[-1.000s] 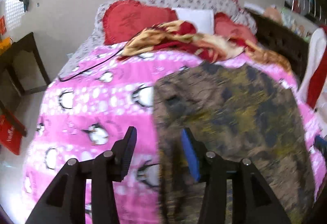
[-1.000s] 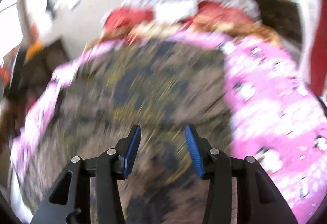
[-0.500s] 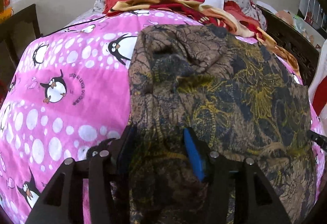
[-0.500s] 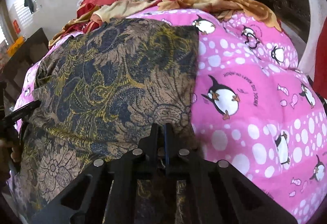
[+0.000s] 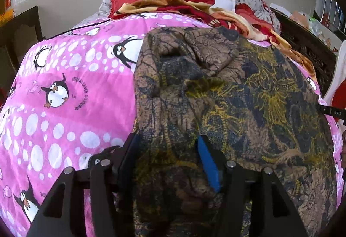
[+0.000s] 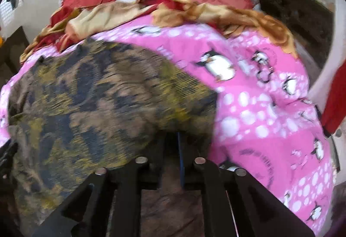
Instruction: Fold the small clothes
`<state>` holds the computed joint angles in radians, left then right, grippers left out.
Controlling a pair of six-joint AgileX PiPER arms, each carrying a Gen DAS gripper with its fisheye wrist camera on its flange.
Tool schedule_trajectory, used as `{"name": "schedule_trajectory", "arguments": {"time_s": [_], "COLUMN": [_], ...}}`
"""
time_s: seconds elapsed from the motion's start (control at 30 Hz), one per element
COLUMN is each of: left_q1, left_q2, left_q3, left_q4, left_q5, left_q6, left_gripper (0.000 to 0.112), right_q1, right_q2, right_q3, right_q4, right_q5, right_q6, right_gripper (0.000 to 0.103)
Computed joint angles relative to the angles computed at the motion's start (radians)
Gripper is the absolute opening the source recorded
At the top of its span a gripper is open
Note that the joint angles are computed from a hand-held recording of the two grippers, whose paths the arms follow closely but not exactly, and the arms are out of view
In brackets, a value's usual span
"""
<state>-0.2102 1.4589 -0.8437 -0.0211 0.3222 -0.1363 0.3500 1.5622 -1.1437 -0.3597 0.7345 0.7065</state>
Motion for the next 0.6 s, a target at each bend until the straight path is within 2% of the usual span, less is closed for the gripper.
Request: {"name": "schedule_trajectory", "arguments": {"time_s": [0.07, 0.13, 0.27, 0.33, 0.4, 0.43, 0.47, 0.5, 0.6], "left_q1": [0.002, 0.004, 0.013, 0.015, 0.013, 0.012, 0.01, 0.003, -0.023], "left_q2": [-0.003, -0.006, -0.005, -0.006, -0.007, -0.006, -0.006, -0.004, 0.004], "left_q3": [0.003, 0.007, 0.008, 0.009, 0.01, 0.009, 0.009, 0.005, -0.009], "left_q4": [-0.015, -0.024, -0.065, -0.08, -0.074, -0.07, -0.062, -0.031, 0.064], "left_q5": [0.0, -0.001, -0.004, -0.005, -0.005, -0.004, -0.003, 0.002, 0.019], "left_q6": [0.014, 0.023, 0.065, 0.079, 0.072, 0.069, 0.063, 0.035, -0.046], "left_gripper": [0.061, 0.062, 0.062, 0.063, 0.063, 0.064, 0.064, 0.065, 0.07], "right_q1": [-0.028, -0.013, 0.109, 0.205, 0.292, 0.308, 0.312, 0.323, 0.394], "right_q2": [0.001, -0.025, -0.155, -0.181, -0.145, -0.113, -0.12, -0.129, -0.078], "right_q3": [-0.012, -0.022, 0.061, 0.105, 0.139, 0.16, 0.196, 0.199, 0.074], "right_q4": [0.041, 0.01, 0.002, -0.054, -0.098, -0.089, -0.12, -0.147, -0.181], "right_q5": [0.017, 0.053, -0.027, -0.037, -0.026, -0.02, -0.054, -0.047, 0.131], "right_q6": [-0.03, 0.005, 0.027, 0.089, 0.161, 0.184, 0.239, 0.297, 0.36], "right_gripper": [0.01, 0.01, 0.01, 0.01, 0.01, 0.01, 0.012, 0.012, 0.013]}}
